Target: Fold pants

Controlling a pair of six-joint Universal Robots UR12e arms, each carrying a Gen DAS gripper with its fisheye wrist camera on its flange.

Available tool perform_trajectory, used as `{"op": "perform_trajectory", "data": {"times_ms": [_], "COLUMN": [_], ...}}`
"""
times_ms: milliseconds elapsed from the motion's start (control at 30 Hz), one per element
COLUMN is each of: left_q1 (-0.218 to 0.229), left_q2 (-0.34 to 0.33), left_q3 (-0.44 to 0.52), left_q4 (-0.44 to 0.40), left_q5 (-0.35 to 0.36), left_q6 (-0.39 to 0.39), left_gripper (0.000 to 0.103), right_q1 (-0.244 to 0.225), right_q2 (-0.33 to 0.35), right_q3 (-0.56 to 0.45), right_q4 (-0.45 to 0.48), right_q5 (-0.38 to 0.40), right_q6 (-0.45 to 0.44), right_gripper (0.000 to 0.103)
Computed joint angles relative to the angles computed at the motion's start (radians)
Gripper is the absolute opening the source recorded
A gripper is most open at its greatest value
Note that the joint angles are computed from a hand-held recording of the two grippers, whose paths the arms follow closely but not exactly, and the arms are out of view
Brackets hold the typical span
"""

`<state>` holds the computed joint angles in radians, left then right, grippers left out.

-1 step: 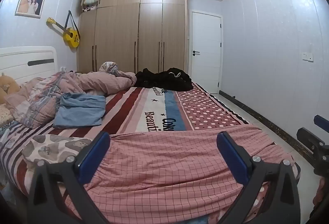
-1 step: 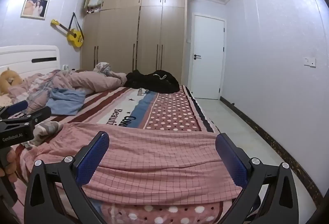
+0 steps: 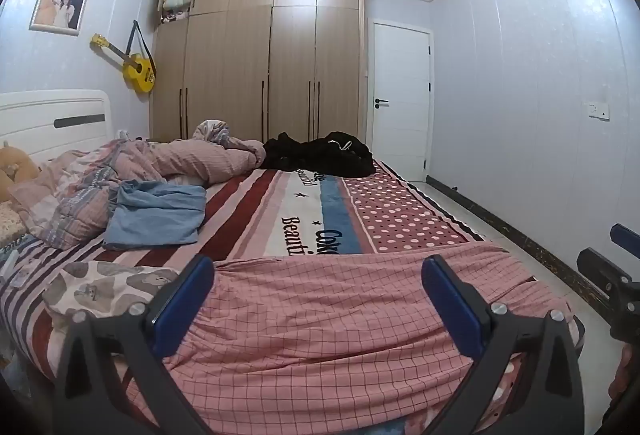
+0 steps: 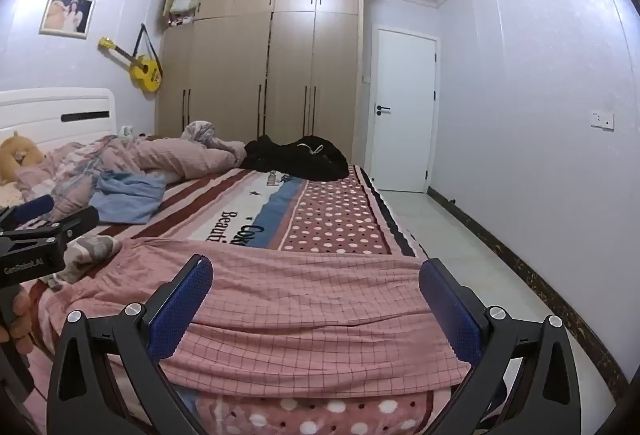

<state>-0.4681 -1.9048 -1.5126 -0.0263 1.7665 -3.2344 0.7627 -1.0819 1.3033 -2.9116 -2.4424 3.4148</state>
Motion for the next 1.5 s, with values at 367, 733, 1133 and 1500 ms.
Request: {"op": "perform_trajectory", "data": {"times_ms": [367, 733, 1133, 1500], "left_q1": [0.0, -0.001, 0.002, 0.003], "left_q2": [-0.002, -0.002, -0.001, 0.0], "left_q3": [0.004, 0.002, -0.001, -0.004], "left_q4": [0.008, 0.015, 0.018, 0.021], "left_q5": [0.006, 0.008, 0.005, 0.006], "left_q6": [0.008, 0.006, 0.008, 0.008], "left_gripper": [0.102, 0.102, 0.102, 0.102], "right_q1": [-0.002, 0.0, 0.0, -0.002], "right_q2": [0.002, 0.002, 0.0, -0.001], "right_q3": [0.003, 0.001, 0.001, 0.008], "right_q4": [-0.02, -0.018, -0.013, -0.019], "right_q5": [0.014, 0.001, 0.001, 0.006], "right_q6": [-0.014, -0.008, -0.004, -0.004], "right_gripper": [0.103, 0.103, 0.102, 0.102]}}
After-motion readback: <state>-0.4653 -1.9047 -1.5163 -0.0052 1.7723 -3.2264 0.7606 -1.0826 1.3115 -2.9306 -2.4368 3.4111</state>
